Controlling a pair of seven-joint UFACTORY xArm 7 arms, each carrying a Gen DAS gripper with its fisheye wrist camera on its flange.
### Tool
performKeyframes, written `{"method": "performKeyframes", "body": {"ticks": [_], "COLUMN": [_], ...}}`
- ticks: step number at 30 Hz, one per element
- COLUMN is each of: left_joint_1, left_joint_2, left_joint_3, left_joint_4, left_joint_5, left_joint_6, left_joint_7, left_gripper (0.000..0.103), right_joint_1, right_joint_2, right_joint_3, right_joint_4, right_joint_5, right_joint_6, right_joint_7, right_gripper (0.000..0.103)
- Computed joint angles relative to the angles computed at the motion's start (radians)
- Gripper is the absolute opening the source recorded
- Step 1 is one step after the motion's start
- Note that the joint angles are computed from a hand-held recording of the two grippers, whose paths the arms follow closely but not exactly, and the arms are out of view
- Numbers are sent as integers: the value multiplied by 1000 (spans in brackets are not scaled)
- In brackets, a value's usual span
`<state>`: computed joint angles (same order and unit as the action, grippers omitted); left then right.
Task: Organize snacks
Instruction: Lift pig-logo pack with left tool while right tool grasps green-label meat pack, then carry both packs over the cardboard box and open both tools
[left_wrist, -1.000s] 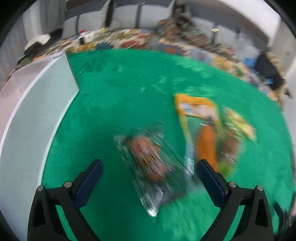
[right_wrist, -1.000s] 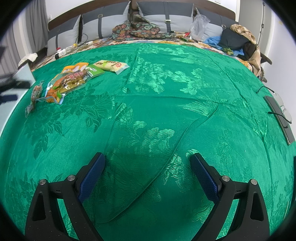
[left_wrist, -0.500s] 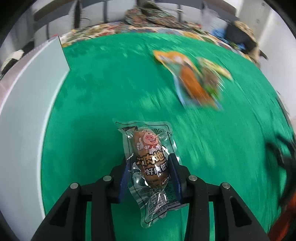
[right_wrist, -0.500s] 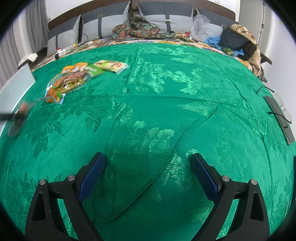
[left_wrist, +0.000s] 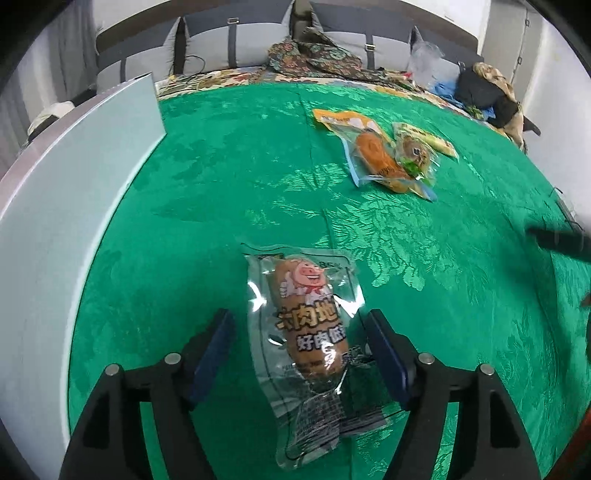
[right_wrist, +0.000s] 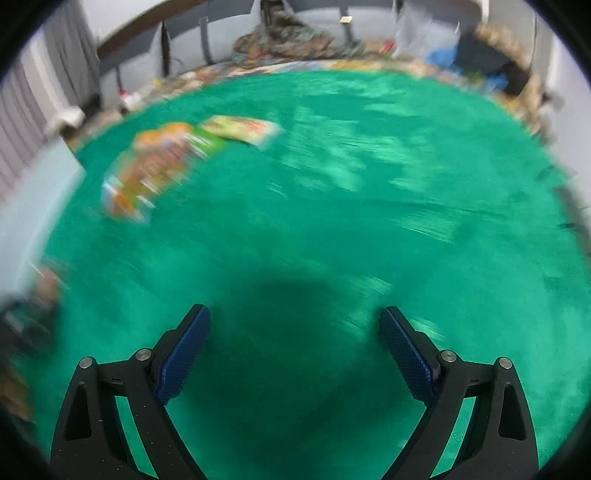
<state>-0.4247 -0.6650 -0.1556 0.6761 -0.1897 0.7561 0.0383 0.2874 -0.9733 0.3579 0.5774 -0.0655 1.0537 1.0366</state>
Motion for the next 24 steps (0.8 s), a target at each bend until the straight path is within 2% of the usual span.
{"method": "performKeyframes", "body": {"ticks": [2, 5, 8, 10, 11, 12, 13, 14, 15, 17, 18, 19, 21, 23, 24], "left_joint_1": [-1, -4, -21, -23, -27, -34, -38, -38, -40, -28, -21, -15, -4, 12, 24], "left_joint_2": [-25, -27, -38, -63, -81, -103, -128, -151, -187, -254, -287, -318, -337, -331, -320], "left_joint_3": [11, 23, 69, 87, 99, 118, 136, 145, 162, 169, 168, 168, 159, 145, 133], "left_joint_4": [-16, -18, -21, -33, -44, -58, -73, -85, -104, -131, -141, -149, -152, -150, -146], "left_joint_5": [-10, -24, -80, -106, -125, -149, -174, -192, -211, -222, -224, -225, -221, -224, -220], "left_joint_6": [1, -4, 16, 33, 39, 53, 67, 78, 97, 132, 153, 175, 207, 217, 220], "left_joint_7": [-1, 4, 25, 43, 53, 66, 78, 86, 99, 116, 119, 120, 121, 105, 89], "left_gripper": [62, 45, 39, 38, 37, 36, 36, 36, 33, 31, 31, 31, 32, 36, 40], "right_joint_1": [-14, -25, -81, -72, -91, -84, -79, -38, -25, 11, 24, 33, 67, 65, 50], "right_joint_2": [74, 276, 455, 569, 613, 648, 653, 624, 603, 539, 499, 470, 367, 317, 271], "right_joint_3": [-74, -164, -159, -161, -124, -111, -105, -137, -146, -161, -162, -160, -167, -155, -143], "right_joint_4": [12, 83, 188, 284, 355, 398, 413, 391, 379, 351, 330, 312, 241, 221, 189], "right_joint_5": [69, 172, 171, 140, 62, 17, 10, 45, 62, 103, 118, 135, 203, 218, 212], "right_joint_6": [-162, -362, -422, -338, -244, -177, -151, -168, -158, -92, -58, -40, 3, 38, 34], "right_joint_7": [22, 19, 73, 59, 62, 41, 20, -18, -40, -103, -124, -135, -153, -145, -118], "right_gripper": [95, 92, 92, 95, 78, 53, 41, 31, 25, 23, 10, 5, 7, 12, 25]}}
